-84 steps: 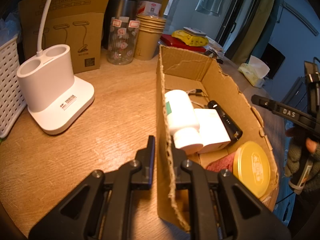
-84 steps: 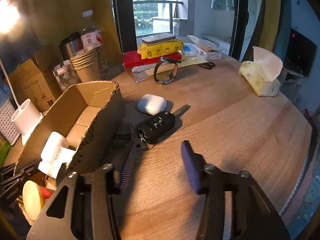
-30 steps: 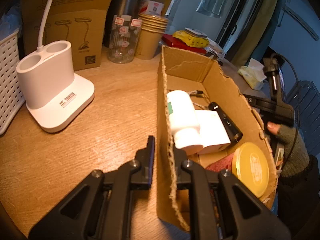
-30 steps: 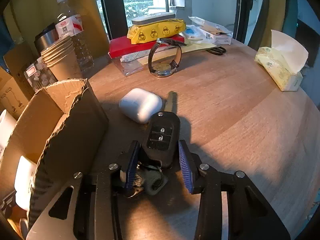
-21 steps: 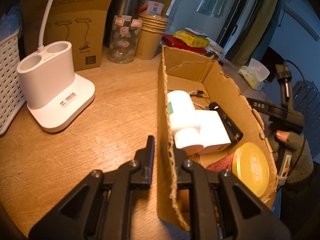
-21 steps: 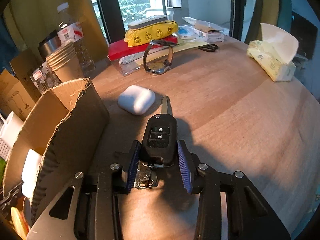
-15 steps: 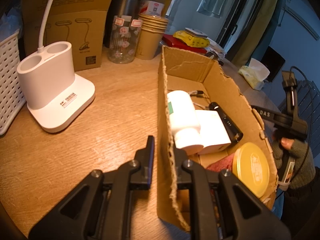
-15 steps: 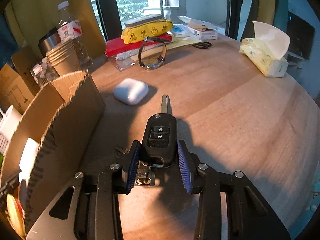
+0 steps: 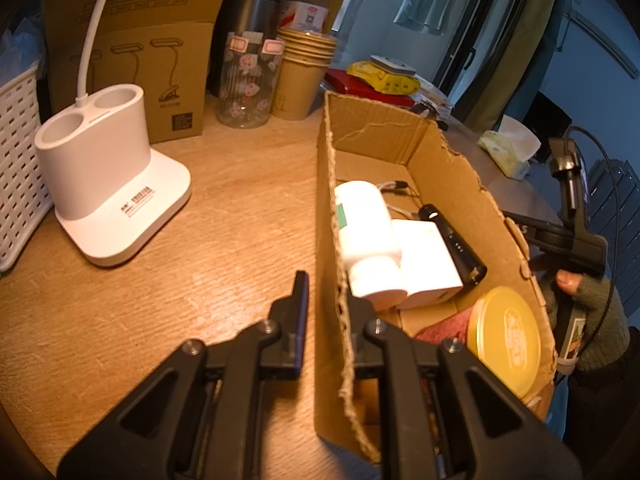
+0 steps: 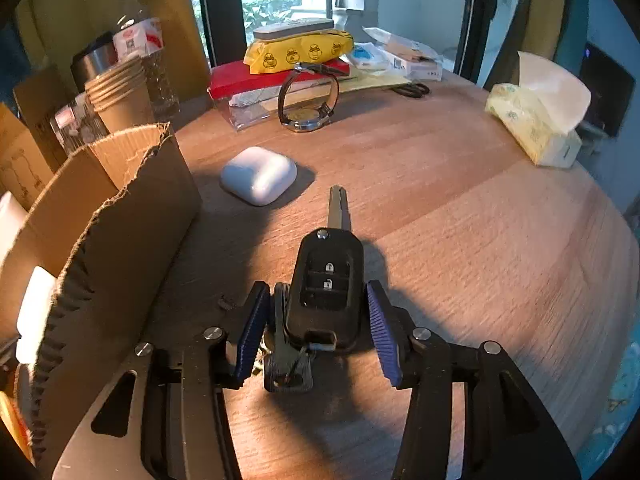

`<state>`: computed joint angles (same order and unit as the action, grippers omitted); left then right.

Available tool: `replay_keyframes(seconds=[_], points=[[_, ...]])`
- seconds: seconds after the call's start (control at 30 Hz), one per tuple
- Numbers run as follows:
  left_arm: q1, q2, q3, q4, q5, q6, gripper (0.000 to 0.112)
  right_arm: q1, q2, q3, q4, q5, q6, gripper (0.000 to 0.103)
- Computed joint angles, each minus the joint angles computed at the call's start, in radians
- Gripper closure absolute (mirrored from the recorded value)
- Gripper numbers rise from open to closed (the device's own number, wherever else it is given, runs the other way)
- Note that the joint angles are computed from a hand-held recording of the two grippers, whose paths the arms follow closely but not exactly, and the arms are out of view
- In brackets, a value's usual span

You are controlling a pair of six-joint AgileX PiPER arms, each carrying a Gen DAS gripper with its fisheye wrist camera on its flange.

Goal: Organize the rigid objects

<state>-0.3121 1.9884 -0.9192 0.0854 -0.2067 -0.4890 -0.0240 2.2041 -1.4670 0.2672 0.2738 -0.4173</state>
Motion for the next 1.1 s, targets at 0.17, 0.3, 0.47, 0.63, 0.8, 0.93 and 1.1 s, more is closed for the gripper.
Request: replay_keyframes(seconds=[0.17,0.3,0.47,0.63,0.8,0.93,1.1], points=[[0.0,0.001,-0.001,-0.001,0.001,0.001,0.098,0.008,-0.005,0.018,-0.044,-0.031,0.029,0.063],[0.0,0.001,-0.001,-0.003,0.001,0.003,0.098,-0.003,-0.028,0.05,0.028,-0.036,-0.042,0.065],[0.001,0.001,-0.002,-0.004,0.001,0.005,0.098,-0.011,-0.087,0.12,0.134,-0.065,-0.162,0.065],[0.002,0.002,-0.002,0.001,0.001,0.001,0.098,-0.021,-0.158,0.182,0.293,-0.079,-0.324,0.065],[0.001,0.001,-0.002,-0.004,0.001,0.004,0.098,-0.022,-0.242,0.24,0.446,-0.088,-0.484,0.065],[-0.001,0.001,-0.002,-0.011,0.002,0.01,0.098,-0.019,-0.286,0.255,0.514,-0.079,-0.554,0.065],[0.0,0.001,-0.002,-0.007,0.001,0.006,0.098,-0.007,-0.327,0.266,0.575,-0.06,-0.62,0.065]])
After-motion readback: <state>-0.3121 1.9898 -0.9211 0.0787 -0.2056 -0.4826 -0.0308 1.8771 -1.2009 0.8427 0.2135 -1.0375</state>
